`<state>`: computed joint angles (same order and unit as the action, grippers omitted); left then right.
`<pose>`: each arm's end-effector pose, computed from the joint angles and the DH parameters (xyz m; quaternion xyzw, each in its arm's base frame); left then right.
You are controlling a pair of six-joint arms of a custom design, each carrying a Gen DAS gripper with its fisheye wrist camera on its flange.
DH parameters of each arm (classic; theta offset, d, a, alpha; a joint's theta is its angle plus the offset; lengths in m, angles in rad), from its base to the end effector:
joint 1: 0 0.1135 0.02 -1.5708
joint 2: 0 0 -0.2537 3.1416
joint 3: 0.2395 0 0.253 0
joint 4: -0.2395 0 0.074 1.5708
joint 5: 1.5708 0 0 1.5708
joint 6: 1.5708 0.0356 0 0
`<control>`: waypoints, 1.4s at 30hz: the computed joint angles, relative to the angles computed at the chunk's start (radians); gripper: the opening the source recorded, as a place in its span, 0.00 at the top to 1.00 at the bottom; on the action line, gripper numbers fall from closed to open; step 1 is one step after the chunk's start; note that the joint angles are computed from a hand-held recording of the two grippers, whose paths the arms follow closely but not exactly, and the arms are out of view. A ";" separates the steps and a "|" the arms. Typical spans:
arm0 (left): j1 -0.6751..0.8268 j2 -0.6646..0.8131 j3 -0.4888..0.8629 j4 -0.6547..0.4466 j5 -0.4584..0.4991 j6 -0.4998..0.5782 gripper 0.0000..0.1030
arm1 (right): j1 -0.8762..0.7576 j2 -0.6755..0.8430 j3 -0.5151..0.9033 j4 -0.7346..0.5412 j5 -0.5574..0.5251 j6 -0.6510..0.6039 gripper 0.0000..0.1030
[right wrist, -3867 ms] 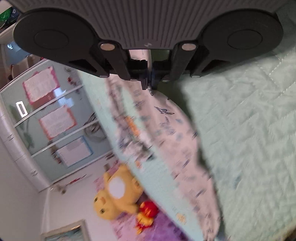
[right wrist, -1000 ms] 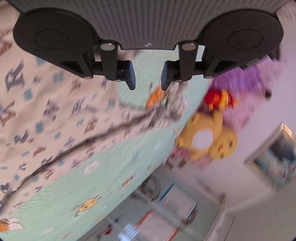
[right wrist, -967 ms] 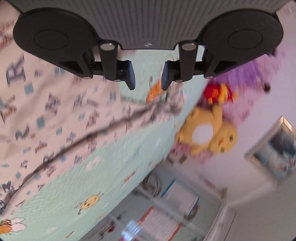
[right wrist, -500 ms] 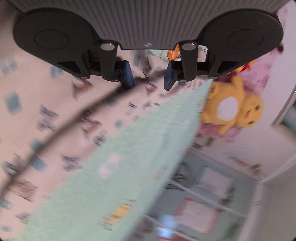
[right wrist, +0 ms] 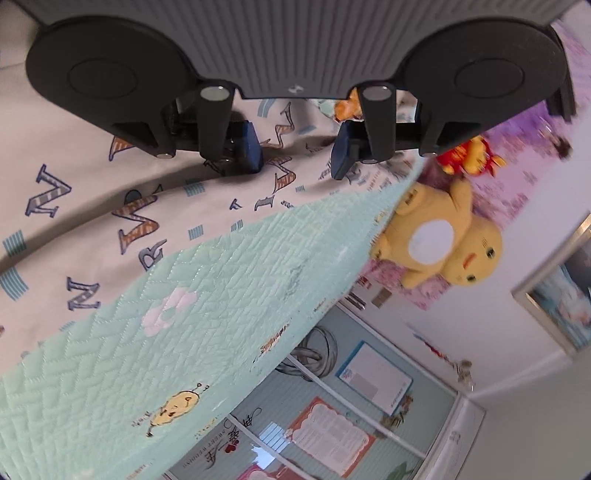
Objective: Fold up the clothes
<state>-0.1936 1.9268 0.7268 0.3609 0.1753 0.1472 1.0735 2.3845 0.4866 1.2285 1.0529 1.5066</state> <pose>0.3190 -0.0689 0.0628 0.1886 0.9115 -0.0900 0.3544 0.1484 0.2086 -0.0211 0.3810 0.7131 0.2365 0.5389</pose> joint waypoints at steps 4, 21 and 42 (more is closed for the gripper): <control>-0.029 0.000 -0.010 0.015 -0.059 0.021 0.86 | 0.002 -0.021 0.008 -0.041 -0.009 -0.032 0.53; -0.118 0.002 -0.029 0.052 -0.208 0.036 0.88 | 0.026 -0.040 0.011 -0.098 0.000 -0.026 0.49; -0.139 0.018 -0.036 0.085 -0.243 0.041 0.88 | 0.032 -0.053 0.024 -0.118 0.001 -0.032 0.45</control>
